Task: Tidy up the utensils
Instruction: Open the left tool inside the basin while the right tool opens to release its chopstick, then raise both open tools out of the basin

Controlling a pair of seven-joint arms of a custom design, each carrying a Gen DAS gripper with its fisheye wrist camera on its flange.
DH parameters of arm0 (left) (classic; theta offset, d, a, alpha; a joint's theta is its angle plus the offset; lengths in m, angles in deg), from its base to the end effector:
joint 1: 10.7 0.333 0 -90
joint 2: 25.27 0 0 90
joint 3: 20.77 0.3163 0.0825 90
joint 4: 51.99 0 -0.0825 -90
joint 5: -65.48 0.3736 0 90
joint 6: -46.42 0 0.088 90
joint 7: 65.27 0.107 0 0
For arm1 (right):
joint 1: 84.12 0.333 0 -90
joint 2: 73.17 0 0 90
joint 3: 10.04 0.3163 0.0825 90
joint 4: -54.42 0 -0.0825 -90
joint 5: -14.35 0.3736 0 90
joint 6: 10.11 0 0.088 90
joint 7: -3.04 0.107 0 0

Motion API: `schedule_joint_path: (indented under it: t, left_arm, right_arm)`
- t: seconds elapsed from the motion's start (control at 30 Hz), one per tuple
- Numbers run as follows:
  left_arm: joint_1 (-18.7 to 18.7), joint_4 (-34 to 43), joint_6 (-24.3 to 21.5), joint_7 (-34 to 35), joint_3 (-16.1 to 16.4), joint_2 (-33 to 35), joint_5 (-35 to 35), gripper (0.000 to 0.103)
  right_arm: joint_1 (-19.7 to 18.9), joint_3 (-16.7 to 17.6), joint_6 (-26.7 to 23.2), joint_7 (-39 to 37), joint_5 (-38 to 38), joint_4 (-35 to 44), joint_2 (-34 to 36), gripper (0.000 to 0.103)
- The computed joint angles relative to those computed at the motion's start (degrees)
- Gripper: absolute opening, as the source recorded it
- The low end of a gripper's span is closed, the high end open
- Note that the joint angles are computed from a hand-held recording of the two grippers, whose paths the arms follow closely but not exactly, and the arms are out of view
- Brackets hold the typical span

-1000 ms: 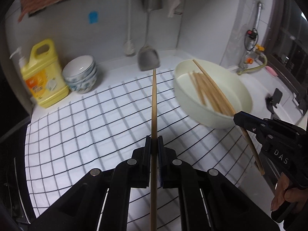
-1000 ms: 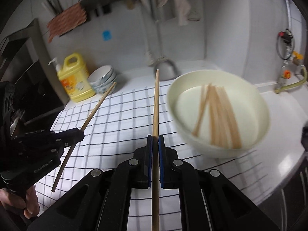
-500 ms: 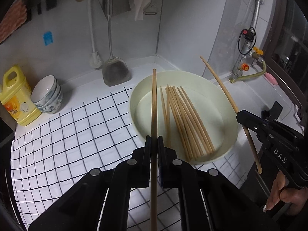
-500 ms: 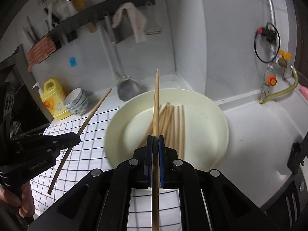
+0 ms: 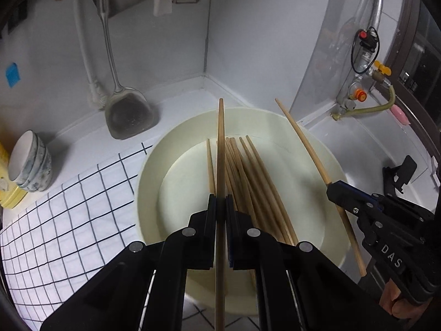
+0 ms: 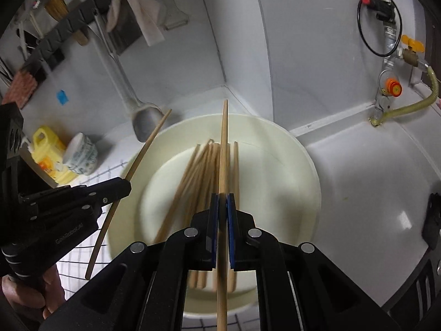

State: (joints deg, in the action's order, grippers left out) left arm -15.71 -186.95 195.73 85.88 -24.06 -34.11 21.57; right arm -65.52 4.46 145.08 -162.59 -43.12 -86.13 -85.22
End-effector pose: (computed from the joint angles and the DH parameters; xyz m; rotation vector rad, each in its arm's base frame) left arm 0.4997 -0.0587 0.4362 -1.2835 2.5015 -0.8705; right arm 0.3814 0.2862 0.4181 -1.3651 2.0520 -0.5720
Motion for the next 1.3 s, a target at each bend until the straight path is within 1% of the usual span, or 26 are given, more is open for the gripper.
schedule_joint_path:
  t: [0.23, 0.33, 0.43, 0.5, 0.57, 0.6, 0.63, 0.67, 0.7, 0.73, 0.77, 0.83, 0.9, 1.03, 1.1, 1.3]
  left_arm:
    - [0.6, 4.2, 0.3, -2.8, -2.1, 6.3, 3.2, 0.007]
    - [1.2, 5.3, 0.0, -5.3, -3.1, 8.4, 5.8, 0.007]
    - [1.6, 5.8, 0.7, -6.2, -3.8, 9.4, 7.0, 0.008]
    - [1.8, 5.8, 1.3, -8.3, -4.1, 9.9, 9.2, 0.008]
    - [2.1, 5.9, 1.5, -10.8, -4.3, 10.0, 11.2, 0.02]
    - [2.3, 5.8, 1.7, -11.3, -4.3, 9.8, 11.4, 0.04]
    - [2.4, 5.2, 2.7, -11.6, -4.3, 9.2, 11.1, 0.064]
    - [2.4, 4.6, 3.9, -10.8, -4.3, 8.6, 9.7, 0.069]
    - [2.4, 3.8, 4.9, -9.1, -4.2, 7.7, 7.4, 0.071]
    - [2.4, 3.5, 4.9, -8.4, -3.9, 7.0, 6.6, 0.073]
    - [2.4, 3.4, 4.5, -8.6, -3.6, 6.5, 6.8, 0.074]
    - [2.5, 2.9, 3.9, -8.9, -3.0, 5.3, 6.9, 0.082]
    - [2.4, 2.6, 3.3, -9.2, -2.4, 4.3, 6.8, 0.085]
    - [2.5, 1.4, 2.1, -10.4, -1.3, 1.5, 8.3, 0.089]
    - [2.3, 0.8, 1.8, -10.5, -0.7, 0.6, 8.6, 0.091]
    - [1.9, -1.4, 0.2, -9.3, 1.4, -3.7, 8.6, 0.094]
  right_arm:
    - [-0.3, -3.2, 4.8, -2.5, 3.9, 2.2, 6.5, 0.006]
    - [0.2, -4.2, 5.5, -3.2, 4.9, 3.0, 8.1, 0.006]
    - [0.8, -5.0, 5.5, -4.5, 6.2, 3.5, 8.9, 0.006]
    - [1.0, -5.5, 5.6, -5.2, 7.2, 3.5, 9.1, 0.006]
    - [1.2, -5.6, 4.8, -5.1, 7.2, 3.4, 8.8, 0.006]
    - [1.2, -5.5, 4.5, -4.4, 6.4, 3.1, 8.3, 0.011]
    - [1.2, -5.4, 4.3, -4.0, 6.2, 2.8, 7.9, 0.015]
    - [1.3, -5.2, 3.4, -3.9, 6.0, 2.6, 7.2, 0.018]
    - [1.3, -4.9, 2.4, -4.0, 6.2, 2.3, 6.5, 0.018]
    - [1.3, -4.7, 1.7, -4.2, 6.4, 2.0, 6.0, 0.018]
    - [1.3, -4.4, 1.2, -4.0, 6.4, 1.7, 5.3, 0.018]
    - [1.2, -3.7, -0.1, -3.4, 6.8, 1.0, 3.9, 0.021]
    - [1.2, -2.8, -1.4, -2.9, 7.3, 0.5, 2.7, 0.03]
    - [1.5, -1.2, -3.8, -2.5, 8.7, 0.3, 1.1, 0.037]
    - [1.8, -0.3, -5.2, -1.8, 9.1, 0.3, 0.1, 0.045]
    - [3.2, 1.7, -9.0, -1.8, 11.3, 0.6, -2.2, 0.055]
